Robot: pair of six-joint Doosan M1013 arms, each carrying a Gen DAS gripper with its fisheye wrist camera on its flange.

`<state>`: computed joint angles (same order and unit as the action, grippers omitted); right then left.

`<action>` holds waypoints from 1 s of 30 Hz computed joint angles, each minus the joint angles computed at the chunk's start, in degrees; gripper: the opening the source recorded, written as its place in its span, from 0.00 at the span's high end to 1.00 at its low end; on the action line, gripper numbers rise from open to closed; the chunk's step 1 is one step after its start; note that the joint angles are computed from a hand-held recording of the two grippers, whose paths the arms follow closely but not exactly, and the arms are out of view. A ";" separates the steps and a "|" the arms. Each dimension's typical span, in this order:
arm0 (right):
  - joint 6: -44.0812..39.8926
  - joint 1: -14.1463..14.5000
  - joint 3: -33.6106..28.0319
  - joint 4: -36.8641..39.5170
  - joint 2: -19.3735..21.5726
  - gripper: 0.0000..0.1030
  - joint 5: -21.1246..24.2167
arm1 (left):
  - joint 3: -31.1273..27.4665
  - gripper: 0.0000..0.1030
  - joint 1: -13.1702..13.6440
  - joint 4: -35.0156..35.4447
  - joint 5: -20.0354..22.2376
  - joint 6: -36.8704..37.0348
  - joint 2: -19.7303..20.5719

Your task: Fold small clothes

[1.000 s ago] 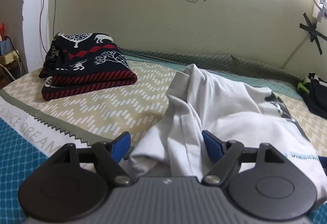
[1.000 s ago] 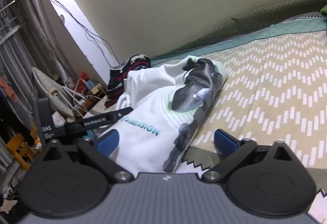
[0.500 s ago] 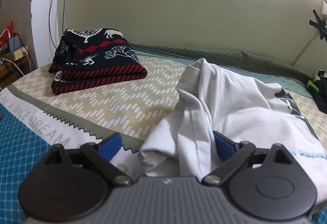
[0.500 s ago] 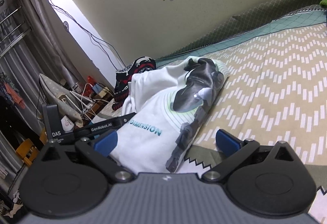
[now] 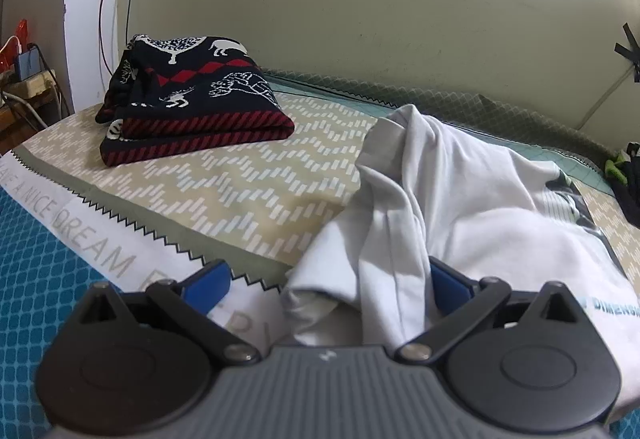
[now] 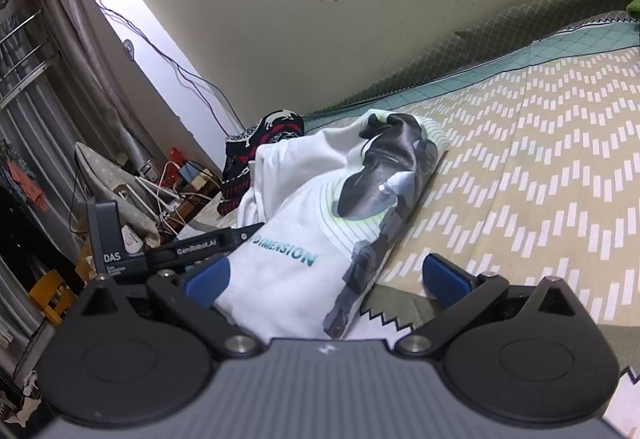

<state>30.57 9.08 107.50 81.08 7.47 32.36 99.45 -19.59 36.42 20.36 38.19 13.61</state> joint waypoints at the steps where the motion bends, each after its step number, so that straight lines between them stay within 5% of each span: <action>1: -0.05 -0.11 -0.09 -0.14 0.09 0.06 0.23 | -0.02 0.00 -0.01 -0.42 0.09 0.43 -0.03; 30: -0.77 -0.39 -0.33 -0.28 0.38 0.06 1.00 | 1.30 0.00 0.31 -1.40 -2.64 0.49 -0.84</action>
